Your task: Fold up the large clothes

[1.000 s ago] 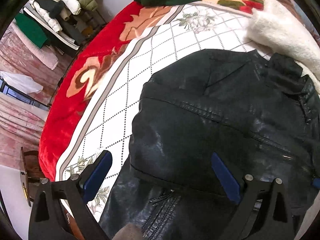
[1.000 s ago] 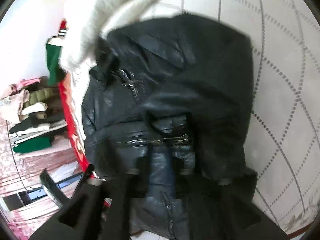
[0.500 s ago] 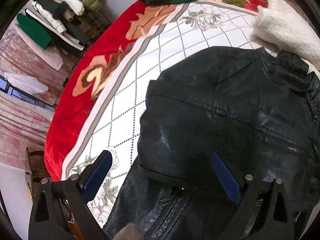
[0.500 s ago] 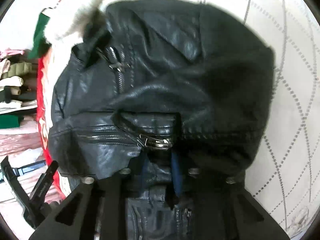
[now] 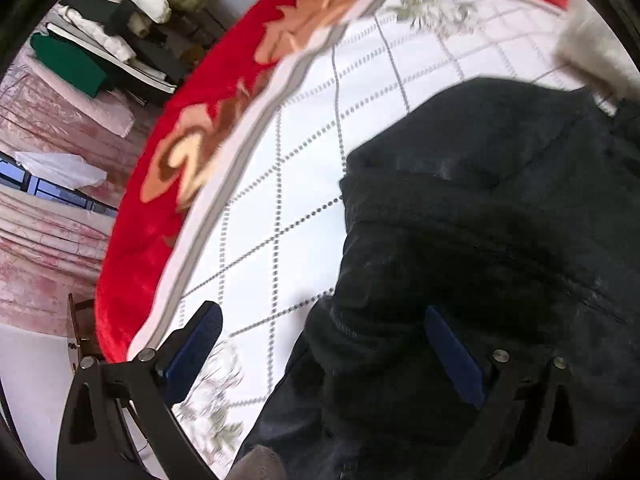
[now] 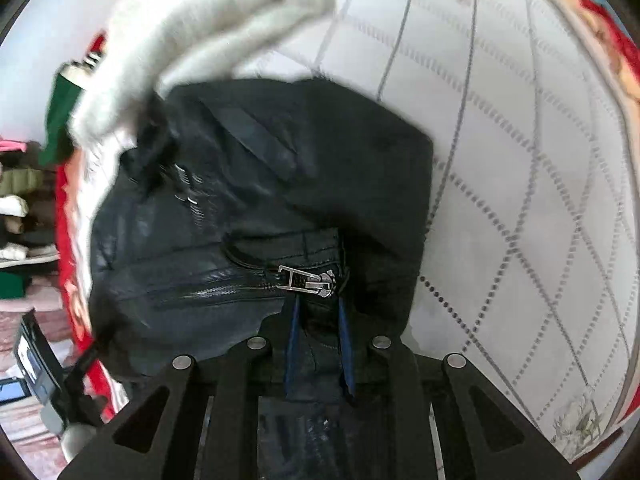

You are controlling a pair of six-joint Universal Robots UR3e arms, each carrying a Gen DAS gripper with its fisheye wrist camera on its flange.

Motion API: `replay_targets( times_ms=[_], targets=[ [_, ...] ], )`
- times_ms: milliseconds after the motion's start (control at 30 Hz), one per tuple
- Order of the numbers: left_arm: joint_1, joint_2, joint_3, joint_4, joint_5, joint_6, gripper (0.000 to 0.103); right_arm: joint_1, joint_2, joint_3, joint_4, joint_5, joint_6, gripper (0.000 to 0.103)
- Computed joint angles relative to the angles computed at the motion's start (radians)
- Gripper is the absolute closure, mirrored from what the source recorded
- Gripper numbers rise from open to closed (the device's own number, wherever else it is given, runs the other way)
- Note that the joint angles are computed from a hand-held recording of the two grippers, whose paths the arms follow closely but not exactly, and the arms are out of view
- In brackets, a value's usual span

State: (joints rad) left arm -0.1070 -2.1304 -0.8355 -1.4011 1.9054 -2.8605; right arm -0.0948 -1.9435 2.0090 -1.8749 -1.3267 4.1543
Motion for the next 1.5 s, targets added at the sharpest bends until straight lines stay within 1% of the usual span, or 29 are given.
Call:
replay_targets(
  times_ms=[67, 100, 133, 167, 200, 233, 300, 400, 467, 500, 533, 633, 700, 733, 767, 833, 900, 967, 1067, 1167, 1300, 1367, 1500],
  targets=[
    [-0.001, -0.017, -0.012, 0.023, -0.008, 0.023, 0.0, -0.045, -0.009, 0.075, -0.049, 0.05, -0.015, 0.082],
    [-0.001, -0.013, -0.027, 0.045, -0.013, 0.037, 0.0, -0.082, -0.029, 0.096, -0.044, 0.086, -0.034, 0.08],
    [0.0, -0.009, -0.033, 0.053, -0.014, 0.056, 0.0, -0.111, -0.048, 0.102, -0.024, 0.114, -0.055, 0.078],
    [0.004, -0.003, -0.021, 0.035, -0.021, 0.067, 0.0, -0.155, -0.086, 0.108, 0.012, 0.151, -0.083, 0.078],
    [0.006, 0.0, -0.004, 0.014, -0.032, 0.07, 0.0, -0.188, -0.129, 0.109, 0.054, 0.173, -0.098, 0.073],
    [0.014, 0.019, 0.007, -0.016, -0.058, 0.083, 0.0, -0.221, -0.185, 0.096, 0.12, 0.179, -0.105, 0.066],
    [0.022, 0.061, 0.031, -0.095, -0.104, 0.099, 0.0, -0.245, -0.263, 0.05, 0.239, 0.145, -0.101, 0.06],
    [0.009, 0.128, 0.008, -0.144, -0.158, 0.112, 0.0, -0.264, -0.326, 0.001, 0.375, 0.109, -0.099, 0.06],
    [-0.016, 0.179, -0.071, -0.11, -0.167, 0.123, 0.0, -0.279, -0.378, 0.024, 0.415, 0.108, -0.093, 0.06],
    [-0.033, 0.194, -0.115, -0.077, -0.16, 0.125, 0.0, -0.293, -0.403, 0.044, 0.421, 0.11, -0.093, 0.06],
    [-0.052, 0.206, -0.179, -0.024, -0.141, 0.126, 0.0, -0.334, -0.452, 0.064, 0.46, 0.118, -0.121, 0.06],
    [-0.077, 0.198, -0.319, 0.098, -0.111, 0.134, 0.0, -0.374, -0.512, 0.142, 0.408, 0.126, -0.096, 0.06],
    [-0.081, 0.212, -0.39, 0.179, -0.114, 0.145, 0.0, -0.392, -0.513, 0.189, 0.363, 0.166, -0.109, 0.06],
    [-0.081, 0.222, -0.41, 0.207, -0.122, 0.153, 0.0, -0.383, -0.5, 0.188, 0.361, 0.178, -0.103, 0.06],
    [-0.083, 0.226, -0.415, 0.212, -0.121, 0.157, 0.0, -0.337, -0.445, 0.169, 0.35, 0.181, -0.099, 0.06],
    [-0.078, 0.235, -0.43, 0.224, -0.129, 0.156, 0.0, -0.205, -0.313, 0.099, 0.325, 0.138, -0.081, 0.06],
    [-0.072, 0.244, -0.451, 0.246, -0.141, 0.154, 0.0, -0.09, -0.206, 0.029, 0.34, 0.108, -0.076, 0.06],
    [-0.077, 0.247, -0.462, 0.262, -0.135, 0.153, 0.0, -0.016, -0.153, -0.003, 0.329, 0.094, -0.066, 0.06],
    [-0.099, 0.229, -0.436, 0.236, -0.101, 0.127, 0.0, 0.049, -0.05, -0.032, 0.326, 0.108, -0.113, 0.06],
    [-0.111, 0.223, -0.428, 0.233, -0.085, 0.126, 0.0, 0.115, 0.051, -0.108, 0.343, 0.064, -0.126, 0.06],
    [-0.091, 0.242, -0.449, 0.24, -0.116, 0.125, 0.0, 0.192, 0.176, -0.195, 0.347, 0.021, -0.226, 0.06],
    [-0.083, 0.238, -0.438, 0.228, -0.129, 0.133, 0.0, 0.213, 0.203, -0.227, 0.368, 0.008, -0.255, 0.06],
    [-0.081, 0.217, -0.395, 0.187, -0.13, 0.134, 0.0, 0.236, 0.237, -0.272, 0.399, 0.019, -0.305, 0.06]
  ],
)
